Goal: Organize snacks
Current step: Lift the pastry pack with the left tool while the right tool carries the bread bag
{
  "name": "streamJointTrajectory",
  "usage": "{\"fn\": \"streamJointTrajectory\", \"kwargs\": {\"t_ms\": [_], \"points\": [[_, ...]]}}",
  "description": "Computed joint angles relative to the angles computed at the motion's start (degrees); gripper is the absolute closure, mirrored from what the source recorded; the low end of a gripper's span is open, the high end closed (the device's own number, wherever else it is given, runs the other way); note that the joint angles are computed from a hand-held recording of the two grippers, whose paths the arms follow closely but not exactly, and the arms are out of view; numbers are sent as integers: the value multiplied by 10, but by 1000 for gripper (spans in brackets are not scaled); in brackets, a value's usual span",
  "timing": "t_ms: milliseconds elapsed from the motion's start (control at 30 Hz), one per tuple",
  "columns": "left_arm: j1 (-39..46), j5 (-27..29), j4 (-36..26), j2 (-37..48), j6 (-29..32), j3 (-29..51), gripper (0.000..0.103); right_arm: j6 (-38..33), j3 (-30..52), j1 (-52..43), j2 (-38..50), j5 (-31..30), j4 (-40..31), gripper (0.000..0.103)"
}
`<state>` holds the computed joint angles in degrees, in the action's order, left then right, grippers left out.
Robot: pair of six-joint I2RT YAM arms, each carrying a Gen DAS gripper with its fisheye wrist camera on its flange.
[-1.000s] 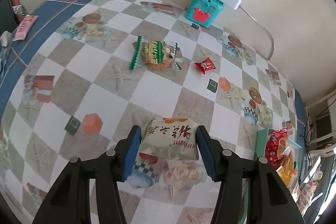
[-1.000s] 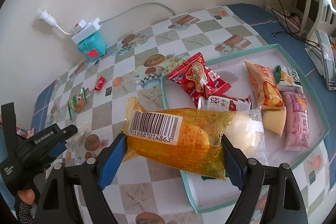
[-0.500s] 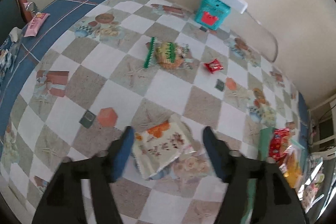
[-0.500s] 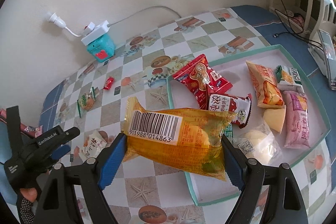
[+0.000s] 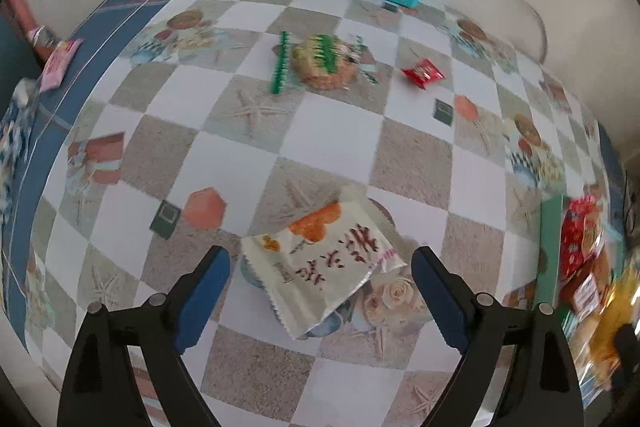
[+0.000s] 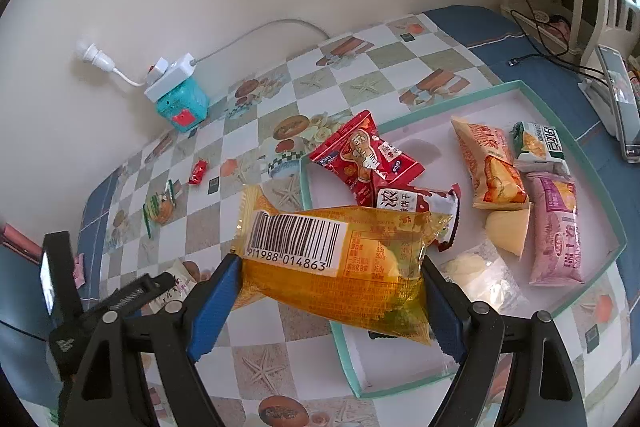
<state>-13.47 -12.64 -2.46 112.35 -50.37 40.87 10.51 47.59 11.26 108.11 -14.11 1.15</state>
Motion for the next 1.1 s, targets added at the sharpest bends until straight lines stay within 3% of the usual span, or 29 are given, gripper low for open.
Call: {"fn": "streamJointTrajectory", "kwargs": {"t_ms": [233, 367, 567, 733, 933, 1100], "points": [[-34, -35, -56, 42, 79, 52, 9, 1, 7, -7, 10, -7, -9, 16], [-41, -58, -105, 82, 82, 90, 9, 0, 9, -5, 11, -6, -10, 16], [-3, -67, -95, 72, 22, 68, 9, 0, 11, -3, 11, -2, -12, 16], [36, -48, -50, 42, -18, 18, 9, 1, 14, -2, 14, 1, -14, 16], [48, -52, -8, 47, -2, 9, 9, -2, 15, 1, 16, 3, -15, 16], [39, -76, -7, 82, 33, 42, 9, -3, 17, 1, 20, 4, -16, 16]]}}
